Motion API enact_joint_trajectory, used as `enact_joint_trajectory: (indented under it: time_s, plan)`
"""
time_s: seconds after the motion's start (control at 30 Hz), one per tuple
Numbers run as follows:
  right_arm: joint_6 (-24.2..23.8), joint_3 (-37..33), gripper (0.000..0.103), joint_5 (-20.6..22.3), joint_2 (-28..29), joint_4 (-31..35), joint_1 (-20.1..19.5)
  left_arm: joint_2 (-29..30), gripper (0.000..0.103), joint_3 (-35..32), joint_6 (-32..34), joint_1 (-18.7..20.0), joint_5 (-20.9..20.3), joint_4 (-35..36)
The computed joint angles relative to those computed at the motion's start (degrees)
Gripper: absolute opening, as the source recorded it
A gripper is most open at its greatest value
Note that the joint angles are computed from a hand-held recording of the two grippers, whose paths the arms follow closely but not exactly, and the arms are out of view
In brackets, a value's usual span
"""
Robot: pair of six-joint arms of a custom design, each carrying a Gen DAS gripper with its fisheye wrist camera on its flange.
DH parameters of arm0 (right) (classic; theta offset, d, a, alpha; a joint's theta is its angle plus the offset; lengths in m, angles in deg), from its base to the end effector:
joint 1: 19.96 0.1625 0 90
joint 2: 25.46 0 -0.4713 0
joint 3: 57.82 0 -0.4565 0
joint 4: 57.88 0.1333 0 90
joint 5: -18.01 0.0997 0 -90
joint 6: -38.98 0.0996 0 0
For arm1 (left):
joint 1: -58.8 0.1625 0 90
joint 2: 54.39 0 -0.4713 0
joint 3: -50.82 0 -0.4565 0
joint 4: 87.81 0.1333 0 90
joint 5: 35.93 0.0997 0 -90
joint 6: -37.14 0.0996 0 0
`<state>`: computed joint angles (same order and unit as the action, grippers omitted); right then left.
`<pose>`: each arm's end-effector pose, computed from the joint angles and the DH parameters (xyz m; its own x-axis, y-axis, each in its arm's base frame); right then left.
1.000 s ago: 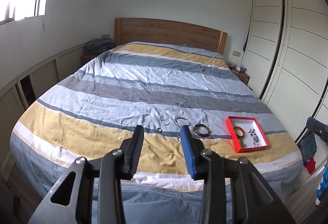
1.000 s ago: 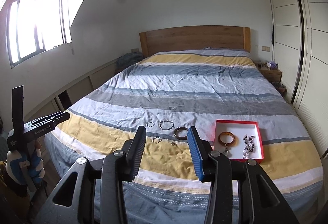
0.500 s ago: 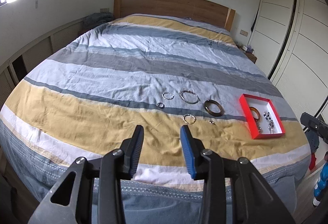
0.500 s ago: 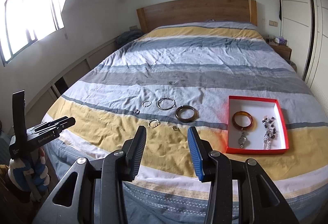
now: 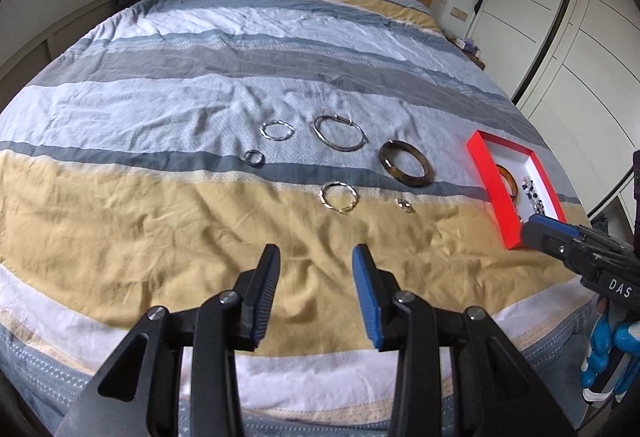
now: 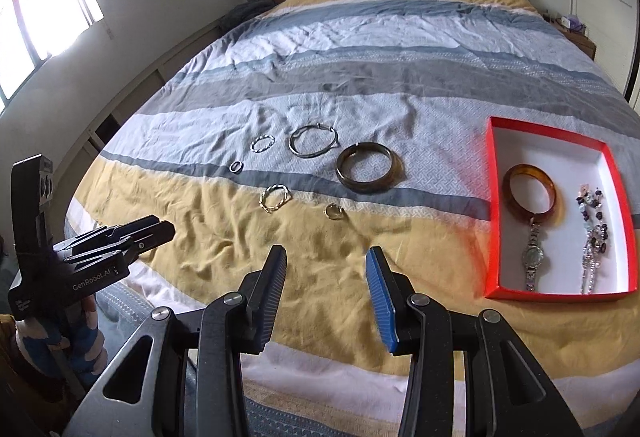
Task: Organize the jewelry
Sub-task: 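Close the left tool on the twisted silver hoop while the right tool grasps the small silver ring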
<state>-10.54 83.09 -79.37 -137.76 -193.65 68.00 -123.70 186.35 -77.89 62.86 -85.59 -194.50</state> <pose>0.1081 -0.3504 0.3150 -0.6684 -0.6788 0.3041 -0.7307 0.6756 -0.0982 -0.3426 -0.2226 0.0605 -0.7716 -0.3781 -0.5115 0.1223 0.7010 -0.7026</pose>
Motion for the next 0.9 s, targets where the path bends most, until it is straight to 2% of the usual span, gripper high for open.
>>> enact_joint_trajectory:
  time_s: [0.2,0.37,0.63,0.83,0.9]
  plan:
    - [-0.2,-0.8,0.042,-1.6,8.7,-4.4,-0.7,2.8,0.037,2.6,12.1,7.6,2.6,-16.1]
    - [-1.1,-1.4,0.042,-2.7,14.2,-7.0,-1.3,6.0,0.041,2.8,20.1,12.8,3.5,-24.8]
    - [-3.9,-1.8,0.042,-3.8,19.9,-10.6,-2.1,8.5,0.041,2.3,25.8,18.0,6.3,-28.7]
    - [-4.0,-2.6,0.04,-2.7,23.1,-11.9,-1.8,9.0,0.037,3.5,26.6,17.9,8.2,-30.8]
    - [-3.9,-2.8,0.036,-2.2,24.1,-12.5,-1.5,8.8,0.037,4.1,26.6,17.7,8.4,-32.0]
